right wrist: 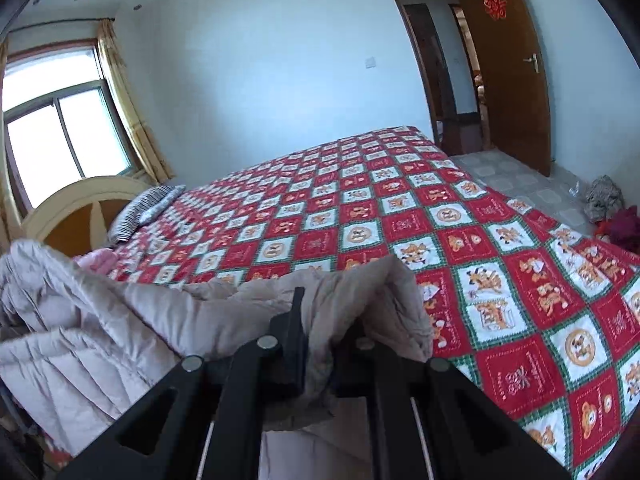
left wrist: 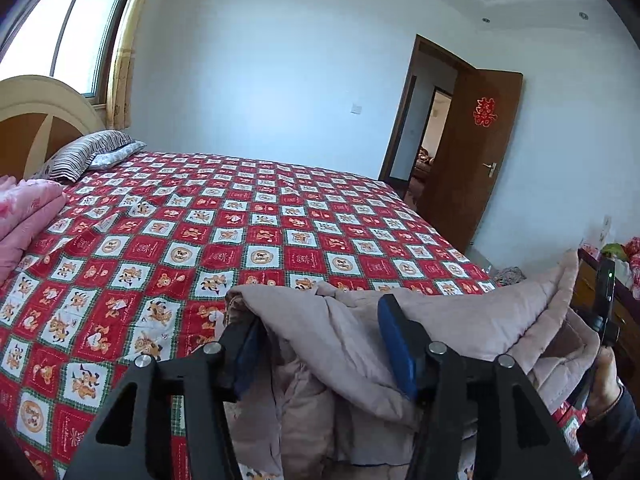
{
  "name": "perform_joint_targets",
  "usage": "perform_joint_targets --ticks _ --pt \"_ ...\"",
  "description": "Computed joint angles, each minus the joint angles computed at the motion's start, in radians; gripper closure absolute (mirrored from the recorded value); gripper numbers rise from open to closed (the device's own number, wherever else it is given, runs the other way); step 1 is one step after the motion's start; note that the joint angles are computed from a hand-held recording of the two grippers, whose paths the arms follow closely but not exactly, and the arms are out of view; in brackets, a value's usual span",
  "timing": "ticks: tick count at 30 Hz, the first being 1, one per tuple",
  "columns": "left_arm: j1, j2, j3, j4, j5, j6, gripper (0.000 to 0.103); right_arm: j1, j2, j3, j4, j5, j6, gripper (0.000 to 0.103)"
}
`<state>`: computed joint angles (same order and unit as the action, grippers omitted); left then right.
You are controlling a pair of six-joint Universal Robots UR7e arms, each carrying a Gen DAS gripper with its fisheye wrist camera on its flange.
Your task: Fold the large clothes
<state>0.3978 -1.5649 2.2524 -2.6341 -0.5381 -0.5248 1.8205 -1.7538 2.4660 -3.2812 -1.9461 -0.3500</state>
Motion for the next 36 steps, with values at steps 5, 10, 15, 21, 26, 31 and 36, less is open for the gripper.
perform_joint_targets --ticks 5,10,15,21,26,31,36 --pt "0.127 0.087 -0.047 -0.163 -0.037 0.051 0.026 -0.082 0.128 -0.075 -0.032 0.007 0.083 0.093" --pt "0.152 0.208 -0.064 -0.305 0.139 0.128 0.001 -0.113 0.252 -0.141 -0.075 -0.041 0.067 0.093" --pt "0.184 0.379 -0.097 -0.291 0.184 0.197 0.001 -0.097 0.397 -0.216 -0.167 -0.112 0.005 0.093" --pt "0.224 0.571 -0.16 -0.323 0.303 0.278 0.001 -0.102 0.437 -0.247 -0.175 -0.105 0.026 0.065" --pt "0.288 0.561 -0.23 0.038 0.3 -0.07 0.001 -0.033 0.452 -0.162 -0.444 -0.093 -0.067 0.015" --pt "0.33 0.569 -0.298 0.231 0.285 -0.245 0.001 0.056 0.542 -0.085 -0.677 -0.025 -0.22 0.003" --pt "0.309 0.533 -0.284 0.191 0.259 -0.278 0.001 0.091 0.718 -0.141 -0.652 -0.13 -0.415 0.002"
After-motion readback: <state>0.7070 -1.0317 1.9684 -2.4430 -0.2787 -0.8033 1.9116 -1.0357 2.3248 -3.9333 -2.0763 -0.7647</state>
